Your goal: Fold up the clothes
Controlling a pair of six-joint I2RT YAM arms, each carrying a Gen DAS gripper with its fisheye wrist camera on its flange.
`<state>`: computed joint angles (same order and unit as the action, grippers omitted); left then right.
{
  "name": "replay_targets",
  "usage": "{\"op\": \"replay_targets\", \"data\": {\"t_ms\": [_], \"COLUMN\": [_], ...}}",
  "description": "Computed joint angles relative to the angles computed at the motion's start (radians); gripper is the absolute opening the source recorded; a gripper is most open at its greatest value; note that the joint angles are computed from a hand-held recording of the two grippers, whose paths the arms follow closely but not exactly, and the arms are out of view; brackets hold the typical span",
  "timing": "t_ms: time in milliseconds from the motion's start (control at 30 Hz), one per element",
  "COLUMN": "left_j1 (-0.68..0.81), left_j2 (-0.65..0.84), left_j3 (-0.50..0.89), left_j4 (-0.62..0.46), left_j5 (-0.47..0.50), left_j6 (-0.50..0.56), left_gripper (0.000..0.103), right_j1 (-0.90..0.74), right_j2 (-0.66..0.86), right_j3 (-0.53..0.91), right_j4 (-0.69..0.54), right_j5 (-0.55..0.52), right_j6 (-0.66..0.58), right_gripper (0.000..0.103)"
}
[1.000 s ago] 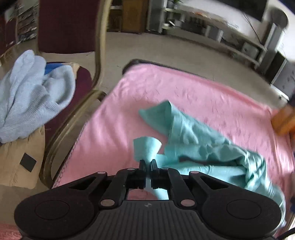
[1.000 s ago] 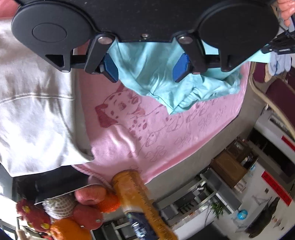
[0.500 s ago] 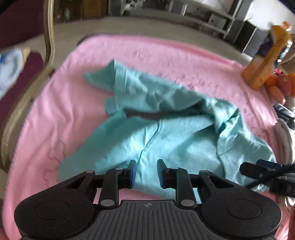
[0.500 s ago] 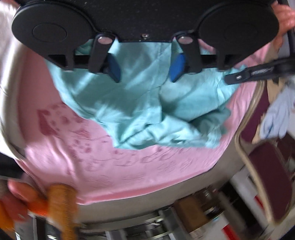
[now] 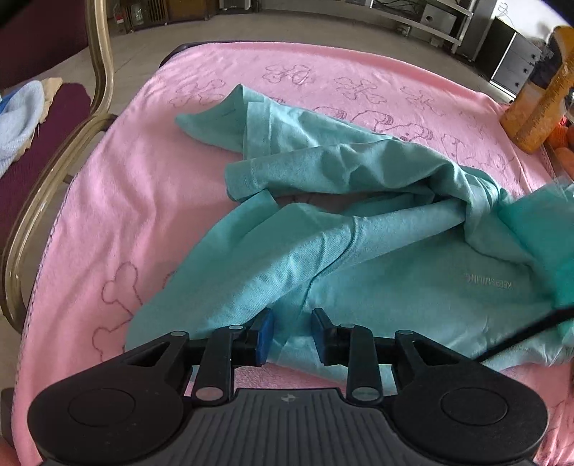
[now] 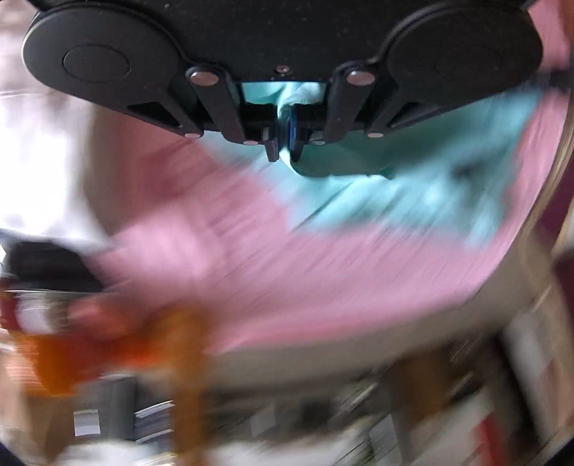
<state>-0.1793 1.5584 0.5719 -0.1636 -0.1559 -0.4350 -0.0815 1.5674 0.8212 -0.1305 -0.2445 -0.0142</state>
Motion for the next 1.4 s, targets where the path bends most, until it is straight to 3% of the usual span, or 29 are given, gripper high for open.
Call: {"op": "replay_targets", "data": {"t_ms": [100,200,300,367,400,533,600,667,767,833,900,1100,1233,1400], "left_j1": [-0.007,-0.018,-0.025,-0.030,-0.032,0.017,0.079,0.174,0.333,0.358,0.346,0.237,0.203,0.149], "left_j2": [0.007,0.014,-0.021,-0.087,-0.124,-0.362,-0.479,-0.576,-0.614,-0.593,-0.555,-0.370,-0.306,-0.226], "left_j3": [0.008,0.023,0.018,-0.003,-0.015,-0.091,-0.117,-0.142,-0.177,-0.202,-0.222,-0.218,-0.185,-0.141], "left_j4": [-0.001,-0.009,-0.039,-0.075,-0.091,-0.176,-0.232,-0.274,-0.274,-0.257,-0.224,-0.062,-0.020,0.027], "left_j5": [-0.009,-0.023,-0.023,-0.025,-0.028,0.008,0.055,0.138,0.300,0.354,0.389,0.314,0.213,0.089], "left_j6": [0.003,0.009,0.005,0.010,0.014,0.047,0.060,0.071,0.039,0.002,-0.018,-0.037,-0.015,0.031], "left_gripper": [0.030,0.030,0.030,0.031,0.033,0.035,0.035,0.035,0.034,0.032,0.032,0.034,0.039,0.039], "right_j1": [-0.157,-0.235,-0.284,-0.304,-0.314,-0.359,-0.416,-0.482,-0.526,-0.526,-0.500,-0.403,-0.372,-0.265], "right_j2": [0.052,0.126,0.154,0.101,0.066,-0.036,-0.044,-0.046,-0.057,-0.041,-0.022,-0.036,-0.079,-0.048], "right_j3": [0.054,0.107,0.133,0.089,0.061,-0.002,0.001,-0.003,-0.024,-0.019,-0.013,-0.024,-0.060,-0.048], "right_j4": [0.057,0.043,0.012,0.034,0.039,-0.019,-0.096,-0.168,-0.248,-0.311,-0.360,-0.398,-0.294,-0.160], "right_j5": [-0.006,-0.006,-0.027,-0.075,-0.104,-0.247,-0.380,-0.518,-0.614,-0.617,-0.591,-0.462,-0.370,-0.222], "right_j6": [0.170,0.242,0.278,0.283,0.269,0.214,0.182,0.140,0.088,0.042,-0.003,-0.062,-0.025,-0.014], "right_gripper": [0.005,0.006,0.021,0.048,0.051,0.052,0.052,0.052,0.049,0.034,0.030,0.030,0.041,0.041]}}
